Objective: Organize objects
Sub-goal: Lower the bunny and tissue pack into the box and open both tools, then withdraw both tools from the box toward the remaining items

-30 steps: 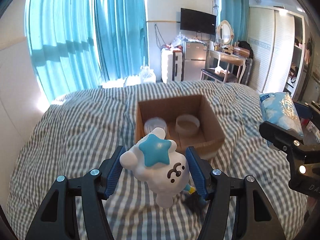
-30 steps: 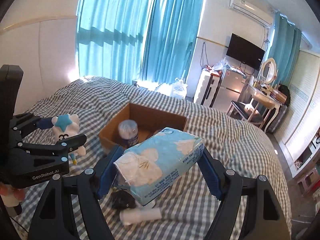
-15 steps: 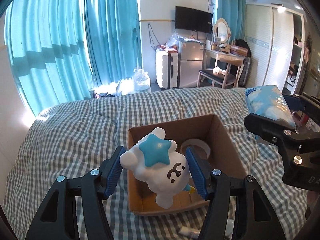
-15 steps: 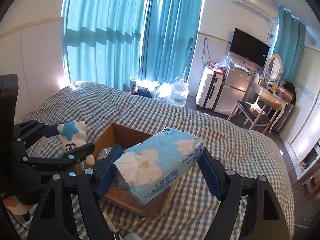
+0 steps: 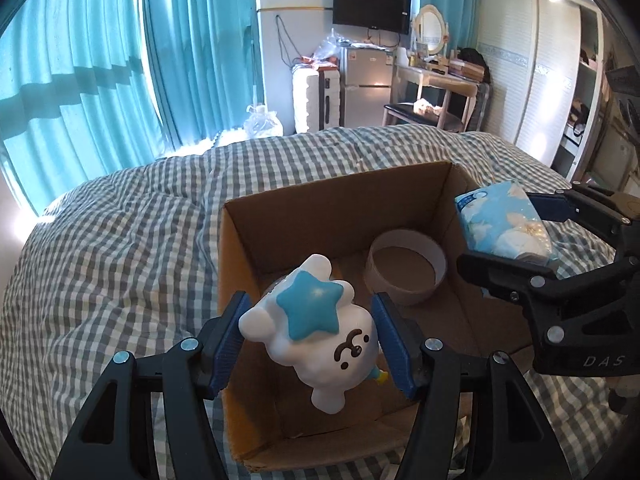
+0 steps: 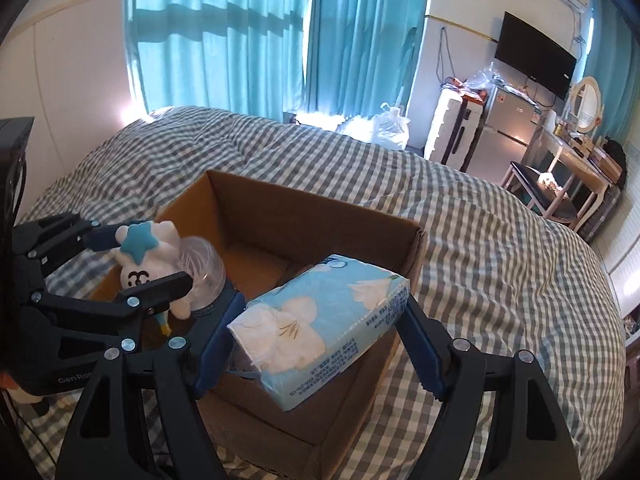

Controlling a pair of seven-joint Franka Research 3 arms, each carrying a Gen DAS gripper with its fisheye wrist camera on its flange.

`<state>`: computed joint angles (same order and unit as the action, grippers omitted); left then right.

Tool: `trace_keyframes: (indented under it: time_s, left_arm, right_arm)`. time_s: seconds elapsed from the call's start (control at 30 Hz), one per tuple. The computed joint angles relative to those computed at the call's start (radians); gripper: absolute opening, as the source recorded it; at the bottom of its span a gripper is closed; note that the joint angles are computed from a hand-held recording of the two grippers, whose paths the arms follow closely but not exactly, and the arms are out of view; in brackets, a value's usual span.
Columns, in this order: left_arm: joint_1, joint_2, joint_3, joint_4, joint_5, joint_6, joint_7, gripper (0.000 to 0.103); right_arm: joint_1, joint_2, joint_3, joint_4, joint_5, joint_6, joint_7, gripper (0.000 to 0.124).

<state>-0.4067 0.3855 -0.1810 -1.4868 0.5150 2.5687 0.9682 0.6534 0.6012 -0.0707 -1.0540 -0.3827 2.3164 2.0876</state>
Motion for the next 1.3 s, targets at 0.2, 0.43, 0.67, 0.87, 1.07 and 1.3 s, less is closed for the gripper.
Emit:
trace_keyframes:
  time_s: [0.2,0.43,0.67,0.87,1.07,1.3]
  left_arm:
    - [0.014,0.000,-0.010,-0.015,-0.029,0.030,0.023,0.065]
    - [0.017,-0.052,-0.017,-0.059,-0.043,0.030,0.035,0.089]
    - [0.016,-0.184,-0.023,-0.159,0.016,0.041,-0.037,0.096]
    - [0.024,-0.321,-0.045,-0.250,0.112,0.039,-0.159,0.099]
    - [0.047,-0.430,-0.090,-0.305,0.158,0.016,-0.240,0.101]
    - [0.077,-0.560,-0.153,-0.387,0.221,-0.044,-0.352,0.102]
  right_arm:
    - [0.000,-0.020,0.005,-0.035,0.005,0.036,0.000,0.082]
    - [0.023,-0.071,-0.014,-0.079,-0.048,0.024,0.078,0.092]
    - [0.034,-0.238,0.010,-0.237,-0.157,0.030,0.202,0.092]
    - [0.052,-0.356,0.066,-0.295,-0.308,-0.059,0.311,0.093]
    - [0.059,-0.451,0.153,-0.348,-0.438,-0.136,0.402,0.096]
    - [0.066,-0.541,0.256,-0.420,-0.534,-0.219,0.507,0.097]
